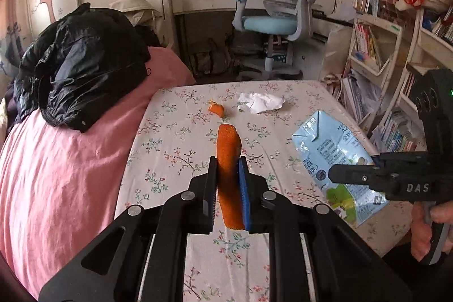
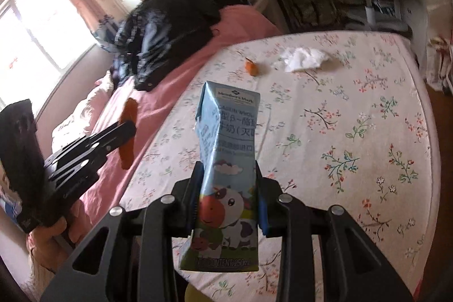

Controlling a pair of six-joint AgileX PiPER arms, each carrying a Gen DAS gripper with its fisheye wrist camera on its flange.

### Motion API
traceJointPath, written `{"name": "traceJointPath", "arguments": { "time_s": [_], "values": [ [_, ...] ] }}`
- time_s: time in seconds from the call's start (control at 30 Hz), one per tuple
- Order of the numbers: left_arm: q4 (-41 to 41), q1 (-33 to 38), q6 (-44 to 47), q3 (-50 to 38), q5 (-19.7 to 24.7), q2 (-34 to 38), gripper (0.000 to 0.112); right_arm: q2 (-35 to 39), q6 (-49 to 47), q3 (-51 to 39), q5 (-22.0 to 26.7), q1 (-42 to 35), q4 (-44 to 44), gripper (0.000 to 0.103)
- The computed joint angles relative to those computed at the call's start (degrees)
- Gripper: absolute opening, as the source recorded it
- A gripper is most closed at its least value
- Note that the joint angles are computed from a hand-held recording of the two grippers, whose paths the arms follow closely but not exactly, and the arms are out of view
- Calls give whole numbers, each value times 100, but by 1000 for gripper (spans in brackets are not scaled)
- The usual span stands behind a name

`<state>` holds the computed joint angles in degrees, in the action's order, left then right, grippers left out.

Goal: Collect trash
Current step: 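Lift the carrot with the left tool while the right tool lifts the carton, then carry the carrot and carton off the table edge over the yellow bin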

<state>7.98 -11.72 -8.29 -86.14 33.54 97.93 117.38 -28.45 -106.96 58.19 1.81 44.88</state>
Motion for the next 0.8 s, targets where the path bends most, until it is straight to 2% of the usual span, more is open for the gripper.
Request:
{"name": "traceJointPath", "arguments": {
  "time_s": [0.17,0.37,0.53,0.8],
  "values": [
    [514,-210,-599,797,-219,-617,14,-818,-929,1417,-373,-93,732,33],
    [1030,-502,-1240,1506,-307,-1179,14,-1583,-1671,2762,-596,-152,1339,33],
    [1171,-597,-1467,1951,-362,-1535,14,-1874,-1905,3307,-696,-129,1514,33],
    [1101,-569,-1559,2383,-396,-1914,14,-2077,-2121,3684,-775,-81,1689,33]
  ]
}}
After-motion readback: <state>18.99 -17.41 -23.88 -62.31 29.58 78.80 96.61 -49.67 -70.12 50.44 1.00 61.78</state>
